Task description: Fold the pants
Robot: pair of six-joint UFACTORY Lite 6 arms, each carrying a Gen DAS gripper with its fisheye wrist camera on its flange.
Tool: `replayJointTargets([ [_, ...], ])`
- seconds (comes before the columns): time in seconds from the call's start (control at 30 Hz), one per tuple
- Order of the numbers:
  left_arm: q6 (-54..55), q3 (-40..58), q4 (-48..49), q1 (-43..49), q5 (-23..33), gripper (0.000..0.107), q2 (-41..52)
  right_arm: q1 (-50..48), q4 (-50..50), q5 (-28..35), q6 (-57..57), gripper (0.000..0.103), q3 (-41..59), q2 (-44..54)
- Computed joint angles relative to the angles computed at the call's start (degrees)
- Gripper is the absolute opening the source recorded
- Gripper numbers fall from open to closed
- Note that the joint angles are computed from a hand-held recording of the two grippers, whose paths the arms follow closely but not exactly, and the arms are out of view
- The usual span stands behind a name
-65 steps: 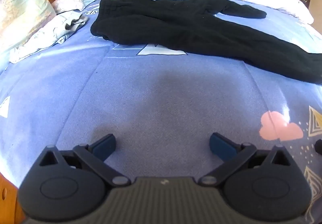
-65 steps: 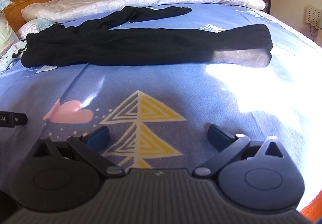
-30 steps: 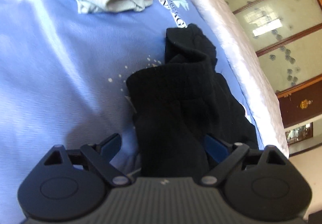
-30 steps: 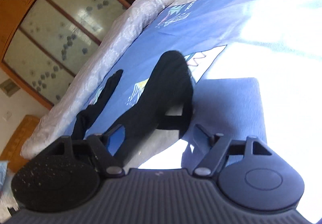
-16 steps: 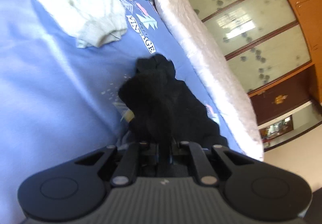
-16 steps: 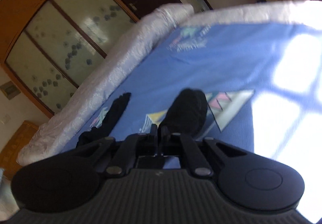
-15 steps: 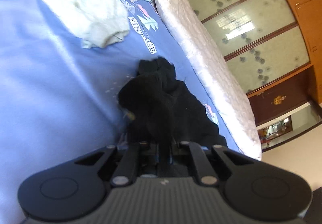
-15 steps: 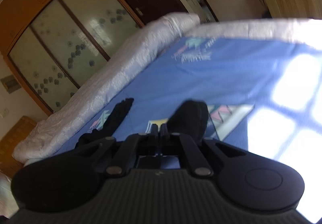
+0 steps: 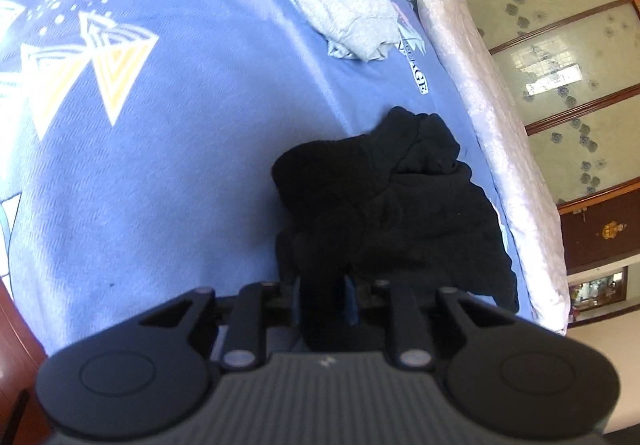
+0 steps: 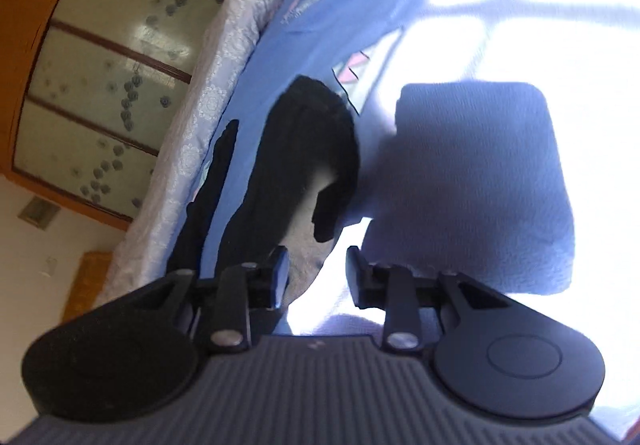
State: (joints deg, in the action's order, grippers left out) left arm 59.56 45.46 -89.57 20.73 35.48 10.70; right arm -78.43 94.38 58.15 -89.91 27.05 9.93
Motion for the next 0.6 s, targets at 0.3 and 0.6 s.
replayJointTargets([
  [0.3,-0.6,3.3,-0.4,0.2,0.2,0.018,3.5,12.5,14.0,-2.7,7.5,0.01,15.1,10.1],
  [0.6,4.6,-3.2,3.7,6.7,5.4,0.009,-4.3,1.1,2.7,0.6,5.5,0.009,9.3,-22.2],
])
